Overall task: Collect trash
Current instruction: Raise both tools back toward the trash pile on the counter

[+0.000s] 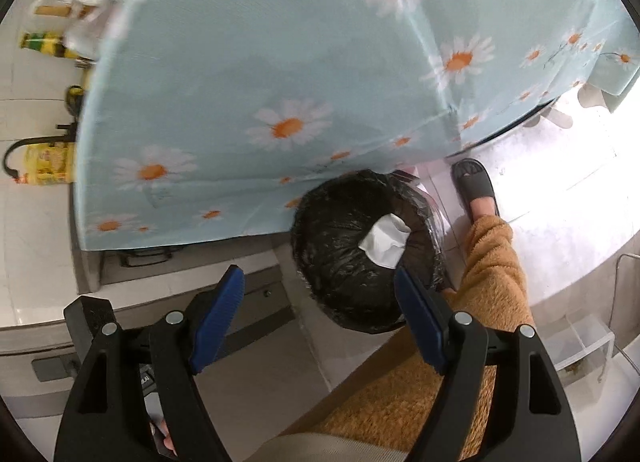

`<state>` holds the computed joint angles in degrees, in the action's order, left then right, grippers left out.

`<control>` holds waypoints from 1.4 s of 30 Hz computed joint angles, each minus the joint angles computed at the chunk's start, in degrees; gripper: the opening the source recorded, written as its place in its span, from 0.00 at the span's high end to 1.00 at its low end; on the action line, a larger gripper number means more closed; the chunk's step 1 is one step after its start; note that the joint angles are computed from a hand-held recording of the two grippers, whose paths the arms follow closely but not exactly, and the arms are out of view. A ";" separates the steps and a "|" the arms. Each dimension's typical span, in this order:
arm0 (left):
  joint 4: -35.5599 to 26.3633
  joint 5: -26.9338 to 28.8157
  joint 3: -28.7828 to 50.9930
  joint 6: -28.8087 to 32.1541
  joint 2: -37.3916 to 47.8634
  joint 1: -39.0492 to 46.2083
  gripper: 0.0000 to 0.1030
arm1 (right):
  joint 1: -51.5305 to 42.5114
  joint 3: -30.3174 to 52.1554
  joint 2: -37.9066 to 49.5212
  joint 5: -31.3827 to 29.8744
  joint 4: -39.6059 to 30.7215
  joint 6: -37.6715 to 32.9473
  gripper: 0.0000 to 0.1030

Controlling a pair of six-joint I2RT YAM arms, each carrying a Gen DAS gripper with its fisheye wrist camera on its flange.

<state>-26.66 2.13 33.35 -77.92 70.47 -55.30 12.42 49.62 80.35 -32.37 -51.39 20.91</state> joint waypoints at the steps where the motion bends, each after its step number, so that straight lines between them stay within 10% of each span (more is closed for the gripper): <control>1: -1.44 -0.40 0.81 0.18 -0.92 -0.14 0.25 | -0.18 0.83 -1.92 0.13 -1.40 -0.35 0.25; 21: -32.15 -17.71 38.15 14.99 0.99 0.66 0.25 | -4.77 27.16 -10.18 0.93 -7.91 -8.11 0.24; 32: -33.85 -16.62 50.82 21.82 10.99 9.19 0.25 | -11.36 51.81 9.49 -2.55 -11.08 -19.77 0.18; 42: -39.15 -17.13 67.70 25.86 23.36 17.94 0.25 | -12.00 91.93 38.55 -4.75 -26.43 -28.74 0.05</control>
<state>-65.81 -15.00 101.05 -52.06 93.83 -37.36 0.42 141.55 118.90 -37.12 -77.82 -7.83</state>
